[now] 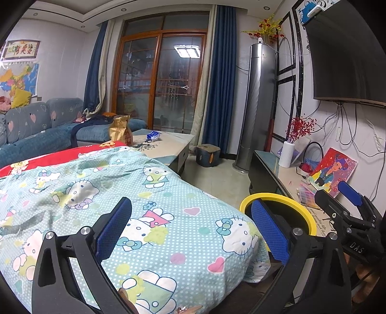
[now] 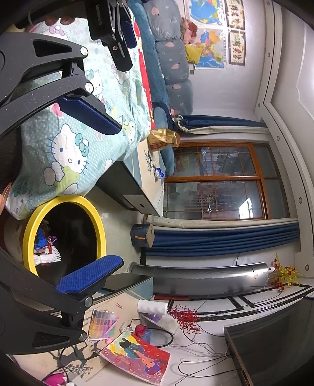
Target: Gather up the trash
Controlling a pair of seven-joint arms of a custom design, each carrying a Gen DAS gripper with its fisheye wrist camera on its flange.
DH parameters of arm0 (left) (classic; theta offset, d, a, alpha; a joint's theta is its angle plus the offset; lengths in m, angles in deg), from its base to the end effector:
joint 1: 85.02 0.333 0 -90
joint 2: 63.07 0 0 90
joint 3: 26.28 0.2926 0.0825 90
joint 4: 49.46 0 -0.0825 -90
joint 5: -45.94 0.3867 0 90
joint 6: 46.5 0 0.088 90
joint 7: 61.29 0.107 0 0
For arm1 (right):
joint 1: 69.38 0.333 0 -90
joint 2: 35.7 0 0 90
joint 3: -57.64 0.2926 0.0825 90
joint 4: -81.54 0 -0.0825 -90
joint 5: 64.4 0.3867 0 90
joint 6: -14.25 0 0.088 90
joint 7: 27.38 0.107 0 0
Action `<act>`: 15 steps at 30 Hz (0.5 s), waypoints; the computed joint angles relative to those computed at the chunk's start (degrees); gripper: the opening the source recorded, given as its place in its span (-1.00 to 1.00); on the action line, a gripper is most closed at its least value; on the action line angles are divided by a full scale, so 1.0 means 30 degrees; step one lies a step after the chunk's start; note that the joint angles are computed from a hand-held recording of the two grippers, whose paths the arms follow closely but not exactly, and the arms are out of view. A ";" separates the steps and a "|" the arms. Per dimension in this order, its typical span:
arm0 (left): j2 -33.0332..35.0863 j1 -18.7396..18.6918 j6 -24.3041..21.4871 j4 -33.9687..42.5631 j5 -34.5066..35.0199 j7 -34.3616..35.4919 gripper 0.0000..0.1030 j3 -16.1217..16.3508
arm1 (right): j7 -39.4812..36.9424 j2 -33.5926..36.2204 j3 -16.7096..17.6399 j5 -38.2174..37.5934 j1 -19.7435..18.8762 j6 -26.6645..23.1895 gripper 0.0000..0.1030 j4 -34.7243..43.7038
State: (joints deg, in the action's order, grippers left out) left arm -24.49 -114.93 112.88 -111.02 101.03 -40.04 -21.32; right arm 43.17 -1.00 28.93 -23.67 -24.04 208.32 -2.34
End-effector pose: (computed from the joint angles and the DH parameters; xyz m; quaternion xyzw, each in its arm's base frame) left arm 0.6761 -0.3825 0.5247 -0.5735 0.5863 -0.4461 0.3581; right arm 0.6793 0.2338 0.5058 -0.5740 0.5166 -0.4071 0.4877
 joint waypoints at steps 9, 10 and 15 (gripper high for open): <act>0.0002 0.0001 -0.0006 0.0005 -0.0068 0.0031 0.88 -0.0001 | -0.0007 0.0048 0.0053 -0.0014 -0.0048 -0.0019 0.79 0.0072; 0.0004 0.0013 -0.0001 0.0008 -0.0097 0.0040 0.88 -0.0017 | 0.0012 0.0046 0.0096 -0.0033 -0.0093 -0.0021 0.79 0.0091; 0.0072 -0.0016 -0.0038 0.0093 -0.0088 0.0064 0.88 0.0008 | 0.0034 0.0035 0.0120 -0.0092 -0.0115 -0.0031 0.79 0.0072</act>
State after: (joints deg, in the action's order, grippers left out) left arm -24.28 -114.97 112.77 -110.74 100.77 -39.85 -21.29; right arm 43.27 -0.89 29.29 -23.94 -24.38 208.23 -2.12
